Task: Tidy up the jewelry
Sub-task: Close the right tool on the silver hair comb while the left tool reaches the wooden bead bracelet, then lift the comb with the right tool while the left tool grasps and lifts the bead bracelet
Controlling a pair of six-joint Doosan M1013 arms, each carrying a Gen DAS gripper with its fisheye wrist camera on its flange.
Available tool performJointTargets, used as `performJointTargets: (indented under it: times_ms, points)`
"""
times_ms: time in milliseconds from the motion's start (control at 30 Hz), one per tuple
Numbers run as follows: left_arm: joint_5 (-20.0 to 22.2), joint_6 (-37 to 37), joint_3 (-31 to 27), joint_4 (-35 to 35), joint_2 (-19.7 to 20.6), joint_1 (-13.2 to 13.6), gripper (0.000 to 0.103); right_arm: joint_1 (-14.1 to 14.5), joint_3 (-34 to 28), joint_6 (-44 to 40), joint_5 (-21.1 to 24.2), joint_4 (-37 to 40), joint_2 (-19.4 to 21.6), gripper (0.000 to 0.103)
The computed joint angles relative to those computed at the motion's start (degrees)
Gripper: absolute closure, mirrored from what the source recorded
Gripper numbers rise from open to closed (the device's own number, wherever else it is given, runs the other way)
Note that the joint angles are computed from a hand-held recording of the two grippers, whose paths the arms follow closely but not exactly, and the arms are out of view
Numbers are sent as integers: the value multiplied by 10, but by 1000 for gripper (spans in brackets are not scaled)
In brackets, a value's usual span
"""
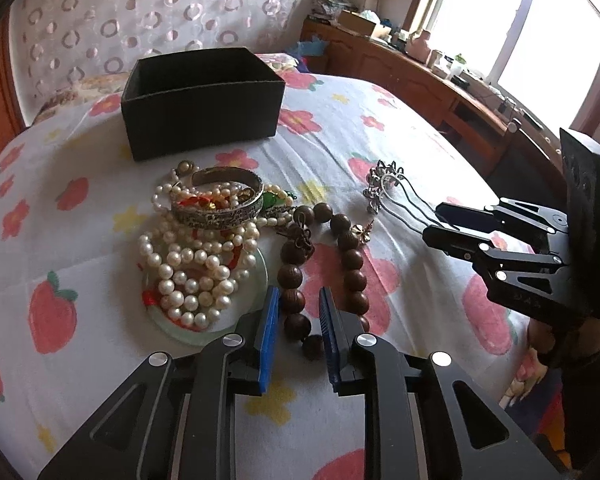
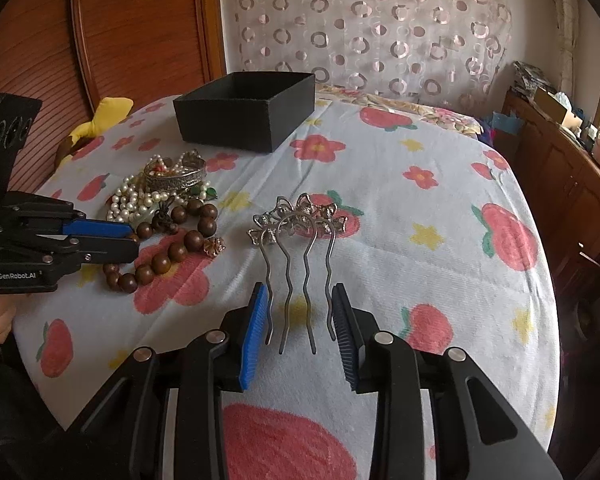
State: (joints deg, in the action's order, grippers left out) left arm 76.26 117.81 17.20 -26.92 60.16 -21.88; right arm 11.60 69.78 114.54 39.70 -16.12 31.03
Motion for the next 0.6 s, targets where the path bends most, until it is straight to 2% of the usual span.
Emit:
performJointTargets:
  times_ms: [67, 100, 167, 333, 433, 600]
  points:
    - [0, 3, -4, 2, 2, -1, 86, 0, -6, -6, 5, 3, 3, 66]
    - [-5, 4, -2, 11, 1, -3, 91, -1, -9, -9, 7, 6, 5, 66]
    - [-12, 13, 5, 11, -2, -3, 91, -1, -18, -19, 13, 13, 9, 62]
    - [-69, 46, 66, -10, -37, 1, 91, -2, -45, -26, 36, 9, 25, 52]
    - [-100, 66, 96, -28, -58, 4, 91, -3, -61, -38, 48, 21, 35, 50]
    - [-123, 83, 113, -50, -74, 8, 91, -4, -80, -38, 61, 17, 48, 41]
